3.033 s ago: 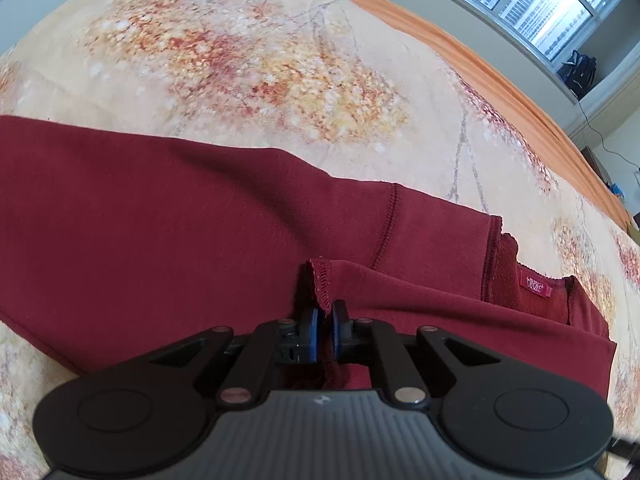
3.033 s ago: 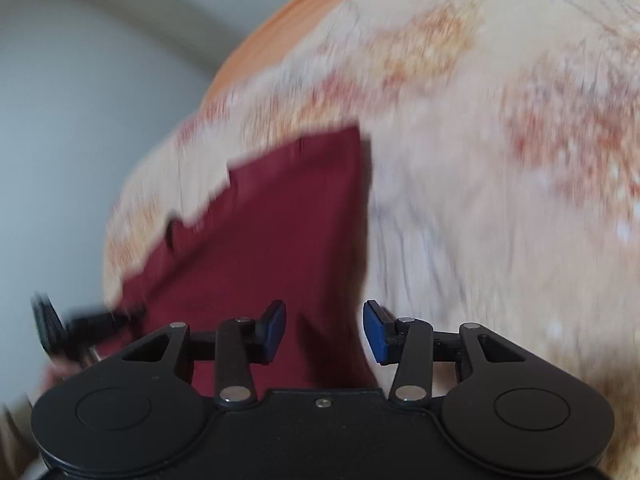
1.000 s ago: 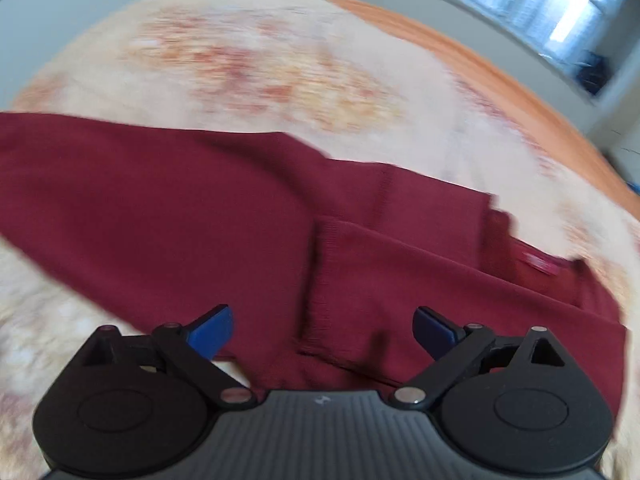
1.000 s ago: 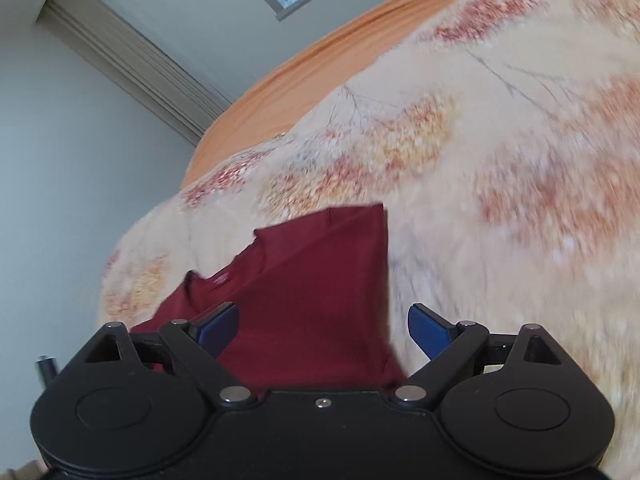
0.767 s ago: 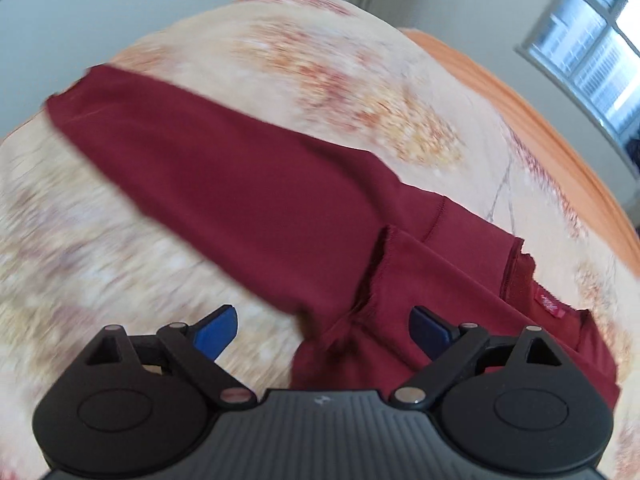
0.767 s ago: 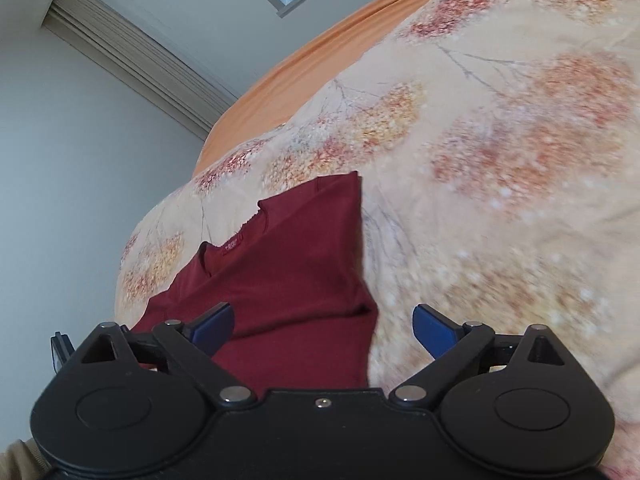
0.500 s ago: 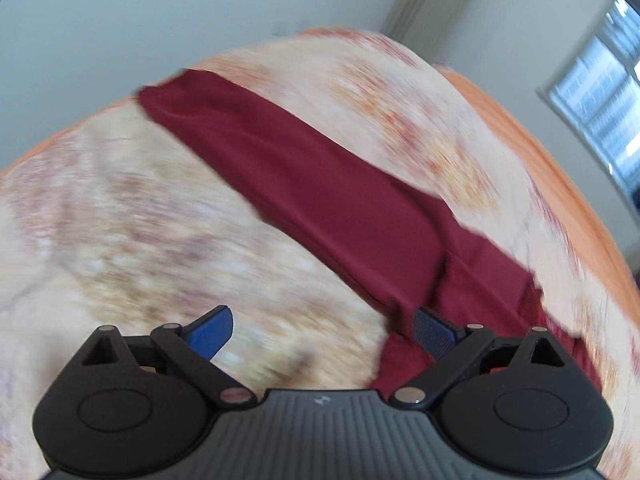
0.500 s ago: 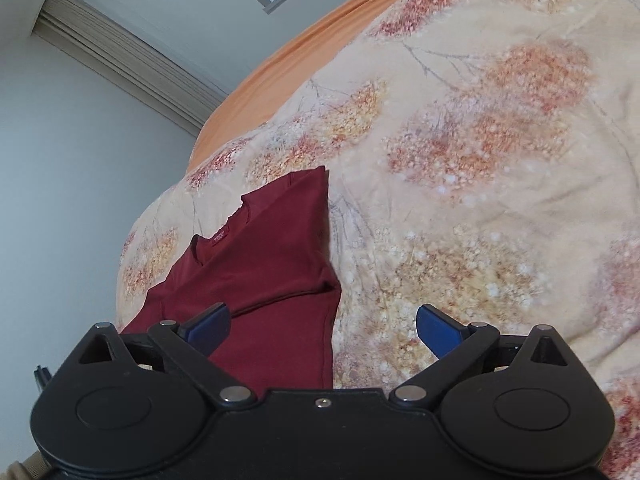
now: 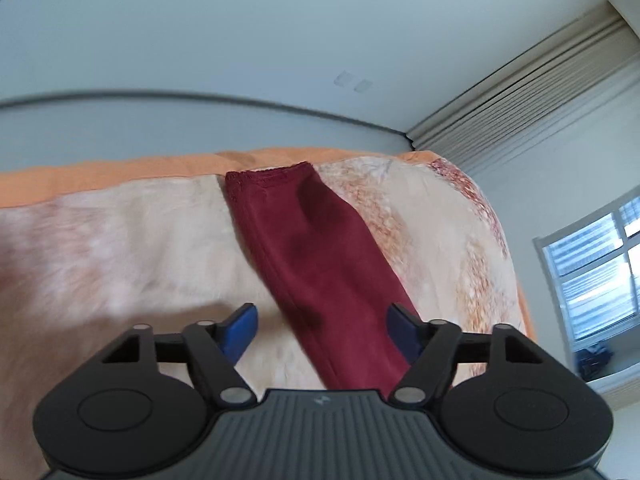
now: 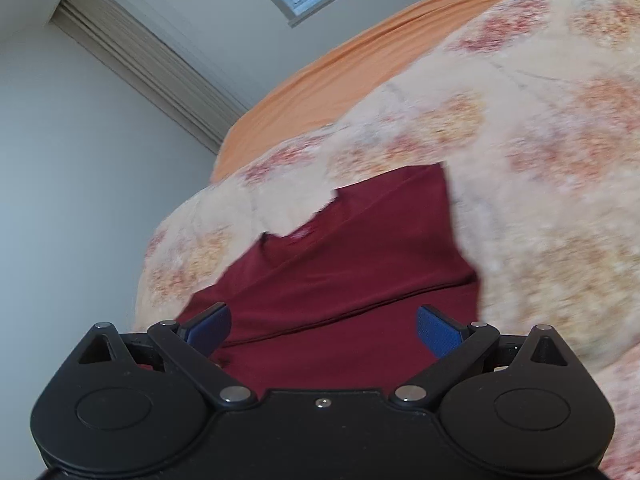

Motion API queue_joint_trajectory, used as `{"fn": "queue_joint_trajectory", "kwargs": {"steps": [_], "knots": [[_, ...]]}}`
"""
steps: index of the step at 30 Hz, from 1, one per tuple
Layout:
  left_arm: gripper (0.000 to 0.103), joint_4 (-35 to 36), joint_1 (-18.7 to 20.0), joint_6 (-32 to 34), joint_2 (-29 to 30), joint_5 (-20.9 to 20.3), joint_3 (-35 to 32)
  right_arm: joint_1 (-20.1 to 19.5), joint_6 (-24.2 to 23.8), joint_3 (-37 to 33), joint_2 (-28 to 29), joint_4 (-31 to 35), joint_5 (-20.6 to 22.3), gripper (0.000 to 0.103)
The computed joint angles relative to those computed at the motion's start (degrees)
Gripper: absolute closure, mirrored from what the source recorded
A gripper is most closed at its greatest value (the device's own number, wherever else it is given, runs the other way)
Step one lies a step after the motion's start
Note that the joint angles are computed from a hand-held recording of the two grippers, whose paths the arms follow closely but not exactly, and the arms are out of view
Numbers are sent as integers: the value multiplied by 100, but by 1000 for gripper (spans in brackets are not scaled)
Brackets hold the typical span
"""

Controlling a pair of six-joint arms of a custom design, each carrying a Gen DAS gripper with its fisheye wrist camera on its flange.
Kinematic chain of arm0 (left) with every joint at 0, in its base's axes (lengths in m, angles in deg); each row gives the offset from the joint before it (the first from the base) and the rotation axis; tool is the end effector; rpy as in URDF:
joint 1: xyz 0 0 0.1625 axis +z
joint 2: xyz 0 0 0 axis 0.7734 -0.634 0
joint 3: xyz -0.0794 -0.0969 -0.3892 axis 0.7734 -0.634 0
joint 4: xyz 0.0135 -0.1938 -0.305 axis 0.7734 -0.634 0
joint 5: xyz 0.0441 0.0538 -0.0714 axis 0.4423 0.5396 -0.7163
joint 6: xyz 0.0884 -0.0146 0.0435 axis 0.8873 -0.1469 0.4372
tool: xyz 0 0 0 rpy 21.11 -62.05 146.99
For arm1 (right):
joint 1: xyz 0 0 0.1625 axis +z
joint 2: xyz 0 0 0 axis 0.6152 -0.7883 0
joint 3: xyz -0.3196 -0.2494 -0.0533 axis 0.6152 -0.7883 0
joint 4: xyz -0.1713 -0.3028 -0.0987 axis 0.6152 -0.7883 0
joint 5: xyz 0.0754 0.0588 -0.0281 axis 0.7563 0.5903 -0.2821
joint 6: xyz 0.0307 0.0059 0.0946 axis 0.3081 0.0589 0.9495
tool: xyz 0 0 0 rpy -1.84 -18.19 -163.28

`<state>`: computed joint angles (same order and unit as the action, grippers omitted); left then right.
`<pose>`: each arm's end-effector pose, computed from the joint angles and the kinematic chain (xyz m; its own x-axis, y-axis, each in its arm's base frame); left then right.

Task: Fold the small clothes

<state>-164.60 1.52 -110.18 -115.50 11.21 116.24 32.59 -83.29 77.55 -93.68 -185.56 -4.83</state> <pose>-0.1587 -0.5658 0.1455 -0.7307 -0.6605 0.1727 -0.3911 0.1976 -0.8989 -0.0362 -0.5207 0.5481 -0.9884 0.1142 0.1002 0.0296 0.7916 -0.6103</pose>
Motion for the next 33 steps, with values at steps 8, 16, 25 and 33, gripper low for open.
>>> {"fn": "queue_joint_trajectory", "kwargs": {"steps": [8,16,25,33], "knots": [[33,-1533,625,640,489,-554,-171,1094,323,24,746,-402,-296,5],[66,-2158,780,974,703,-631,-457,1351,442,-99,1203,-526,-153,5],[96,-2564,423,2729,871,-99,-807,1199,383,-152,1130,-324,-39,5],[96,-1355,23,5246,1349,-554,-2181,881,665,-186,1152,-311,116,5]]}}
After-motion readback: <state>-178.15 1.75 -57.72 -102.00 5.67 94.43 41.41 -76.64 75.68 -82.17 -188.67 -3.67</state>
